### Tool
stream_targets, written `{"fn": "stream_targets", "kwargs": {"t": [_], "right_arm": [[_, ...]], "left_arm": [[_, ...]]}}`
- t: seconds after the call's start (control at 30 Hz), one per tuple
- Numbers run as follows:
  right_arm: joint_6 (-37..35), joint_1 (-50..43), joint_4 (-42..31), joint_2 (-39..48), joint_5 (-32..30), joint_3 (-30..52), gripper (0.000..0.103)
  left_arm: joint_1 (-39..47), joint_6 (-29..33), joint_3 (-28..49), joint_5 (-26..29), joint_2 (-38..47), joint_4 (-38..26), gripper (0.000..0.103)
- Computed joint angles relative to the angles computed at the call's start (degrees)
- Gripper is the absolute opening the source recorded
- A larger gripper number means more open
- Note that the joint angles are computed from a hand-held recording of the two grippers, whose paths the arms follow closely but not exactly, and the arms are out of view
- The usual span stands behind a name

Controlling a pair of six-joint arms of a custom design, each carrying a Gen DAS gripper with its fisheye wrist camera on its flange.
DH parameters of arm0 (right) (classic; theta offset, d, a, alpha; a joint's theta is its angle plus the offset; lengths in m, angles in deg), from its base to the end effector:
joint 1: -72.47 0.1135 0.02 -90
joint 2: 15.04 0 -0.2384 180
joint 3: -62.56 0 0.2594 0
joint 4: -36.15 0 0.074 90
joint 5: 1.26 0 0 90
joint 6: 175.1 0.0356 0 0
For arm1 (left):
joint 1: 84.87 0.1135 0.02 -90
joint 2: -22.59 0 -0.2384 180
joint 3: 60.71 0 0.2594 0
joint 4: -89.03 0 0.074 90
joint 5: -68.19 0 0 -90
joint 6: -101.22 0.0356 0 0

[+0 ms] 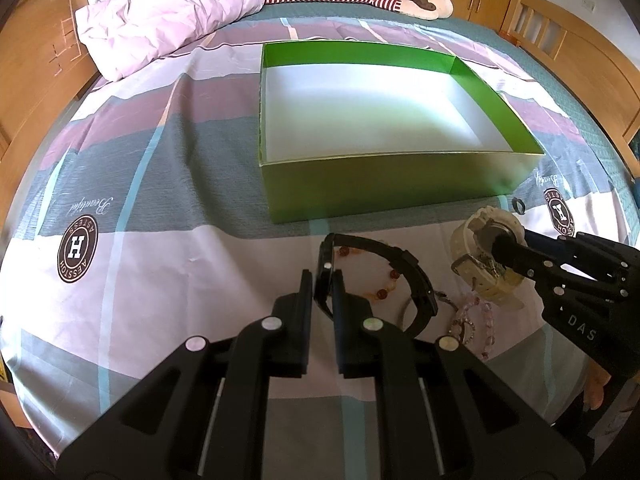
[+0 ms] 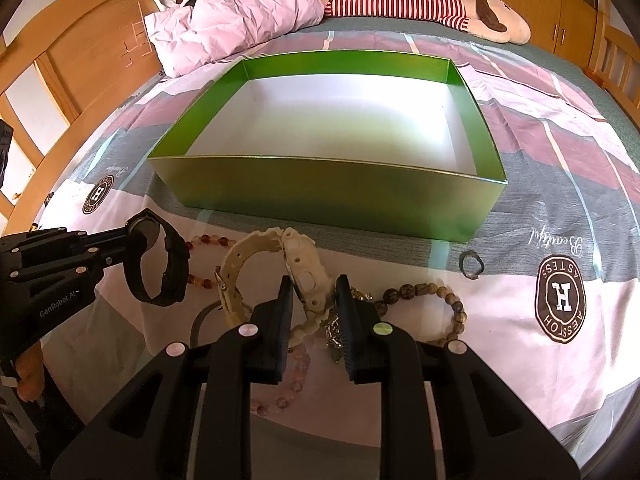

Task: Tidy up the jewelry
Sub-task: 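Lift the black watch with the left tool while the right tool lifts the cream watch, then carry both watches over the green box and open both tools to drop them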

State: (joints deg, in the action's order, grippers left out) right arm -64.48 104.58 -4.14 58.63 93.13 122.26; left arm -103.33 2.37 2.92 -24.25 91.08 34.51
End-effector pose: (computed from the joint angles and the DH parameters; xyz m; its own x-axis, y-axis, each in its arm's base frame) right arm 0.2290 0.1405 0.1908 -0.8168 -0.0980 -0.5686 -0.2185 0.9646 0.1476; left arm 0.2346 -0.0767 0.2190 -0.8521 0.1224 -0.5089 0.1667 0.9851 -0.0422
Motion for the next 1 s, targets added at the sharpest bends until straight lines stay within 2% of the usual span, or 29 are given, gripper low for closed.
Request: {"fn": "stream_targets", "kwargs": {"t": [0.67, 0.87, 0.93, 1.0], "right_arm": [[-0.04, 0.12, -0.35, -2.73, -0.32, 0.12, 0.022], [-1.55, -2.79, -2.19, -5.19, -1.83, 4.55, 0.022], [-3.13, -5.0, -2.79, -4.05, -2.24, 8.07, 0.022], [-4.97, -6.89, -2.97, -0.88, -0.94, 12.27, 0.022]], "left_arm": [[0.41, -0.04, 0.26, 0.35, -1.46, -0.08, 0.009], [3.94, 0.53, 8.68, 4.63, 0.09, -1.23, 0.009], [5.92, -0.07, 13.72, 6.85, 3.83, -1.65, 0.009], [6.26, -0.23, 16.97, 6.8, 7.35, -0.87, 0.009]]}}
